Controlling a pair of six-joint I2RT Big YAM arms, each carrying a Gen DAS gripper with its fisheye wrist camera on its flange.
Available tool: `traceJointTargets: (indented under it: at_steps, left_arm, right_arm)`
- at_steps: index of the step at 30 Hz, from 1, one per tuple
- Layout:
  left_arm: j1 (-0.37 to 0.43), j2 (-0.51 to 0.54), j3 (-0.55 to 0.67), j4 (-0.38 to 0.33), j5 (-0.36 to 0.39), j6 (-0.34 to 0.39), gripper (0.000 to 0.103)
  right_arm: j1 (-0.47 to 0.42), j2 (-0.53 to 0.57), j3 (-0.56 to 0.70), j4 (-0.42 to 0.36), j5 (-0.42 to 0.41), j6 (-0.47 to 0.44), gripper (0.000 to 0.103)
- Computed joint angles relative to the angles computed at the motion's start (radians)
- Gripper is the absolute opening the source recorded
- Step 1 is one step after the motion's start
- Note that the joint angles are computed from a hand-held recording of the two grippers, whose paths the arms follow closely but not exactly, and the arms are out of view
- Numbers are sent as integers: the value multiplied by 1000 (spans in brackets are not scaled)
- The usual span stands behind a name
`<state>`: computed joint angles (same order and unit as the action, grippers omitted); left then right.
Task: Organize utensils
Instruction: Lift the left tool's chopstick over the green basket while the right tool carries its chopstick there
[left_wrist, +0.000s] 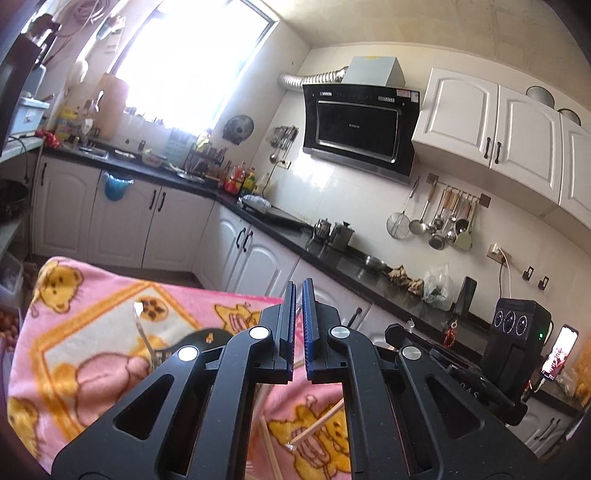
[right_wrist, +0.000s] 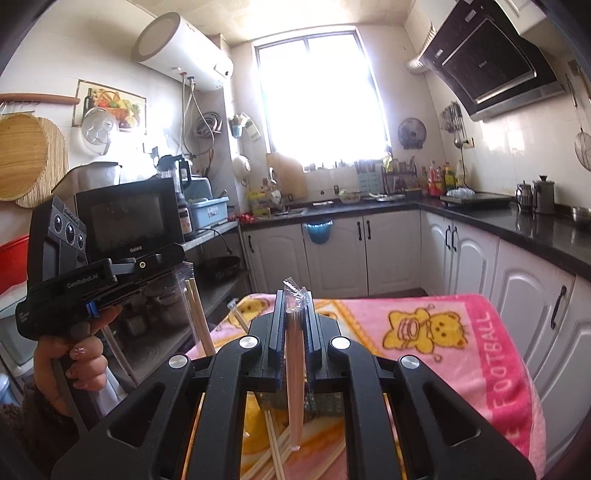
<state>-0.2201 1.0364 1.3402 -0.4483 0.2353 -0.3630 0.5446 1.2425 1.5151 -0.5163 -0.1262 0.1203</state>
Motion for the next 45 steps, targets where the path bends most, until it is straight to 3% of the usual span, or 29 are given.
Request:
traceJointTargets:
  at_steps: [10,30,45]
  left_arm:
    - [39,39,67,6,-15,18,2]
    - [71,156,63,-100,-22,41,2]
    - [68,233,57,-156,-41,71,2]
  right_arm:
    - [13,47,83,5,19,-41,9]
    - [-3,214,285,32,38,-72,9]
    - [-17,349,337,23,75,-90,9]
